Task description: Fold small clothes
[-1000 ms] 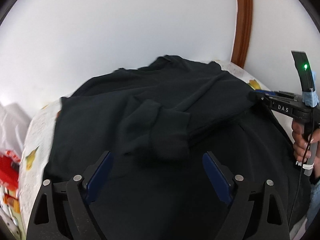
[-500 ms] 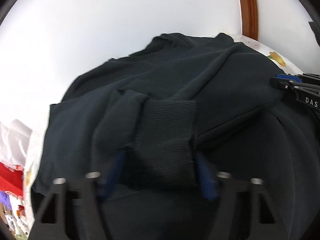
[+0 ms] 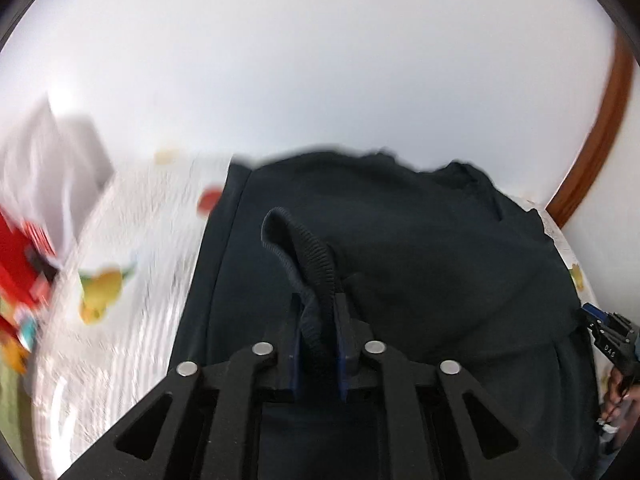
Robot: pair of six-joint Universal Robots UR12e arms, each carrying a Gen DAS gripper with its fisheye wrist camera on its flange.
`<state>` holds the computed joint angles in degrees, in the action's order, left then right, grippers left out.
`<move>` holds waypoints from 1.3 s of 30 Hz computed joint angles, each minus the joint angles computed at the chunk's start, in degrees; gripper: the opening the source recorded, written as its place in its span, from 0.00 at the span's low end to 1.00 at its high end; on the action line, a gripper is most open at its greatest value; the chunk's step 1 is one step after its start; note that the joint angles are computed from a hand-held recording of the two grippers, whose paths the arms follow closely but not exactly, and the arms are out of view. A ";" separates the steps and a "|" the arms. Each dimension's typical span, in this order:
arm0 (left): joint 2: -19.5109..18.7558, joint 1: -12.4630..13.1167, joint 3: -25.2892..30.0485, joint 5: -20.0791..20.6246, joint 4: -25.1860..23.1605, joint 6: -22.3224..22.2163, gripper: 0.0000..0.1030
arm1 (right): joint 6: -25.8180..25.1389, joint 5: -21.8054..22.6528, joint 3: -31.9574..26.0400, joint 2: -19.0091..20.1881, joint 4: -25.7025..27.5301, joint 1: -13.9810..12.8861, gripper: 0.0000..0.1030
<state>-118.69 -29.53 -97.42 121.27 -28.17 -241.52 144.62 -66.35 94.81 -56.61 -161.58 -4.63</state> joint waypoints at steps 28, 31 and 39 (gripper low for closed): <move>1.50 1.18 -5.68 -2.53 2.92 -3.36 0.09 | 9.07 -2.70 -0.06 0.93 -2.55 -1.25 0.50; 2.46 0.75 -6.62 -3.23 3.52 -4.05 0.09 | 8.79 -1.39 2.20 -1.04 -1.84 -3.15 0.50; 5.67 -3.66 -8.31 0.81 -1.65 -7.63 0.09 | 8.90 0.50 9.95 -6.37 -2.96 -8.55 0.50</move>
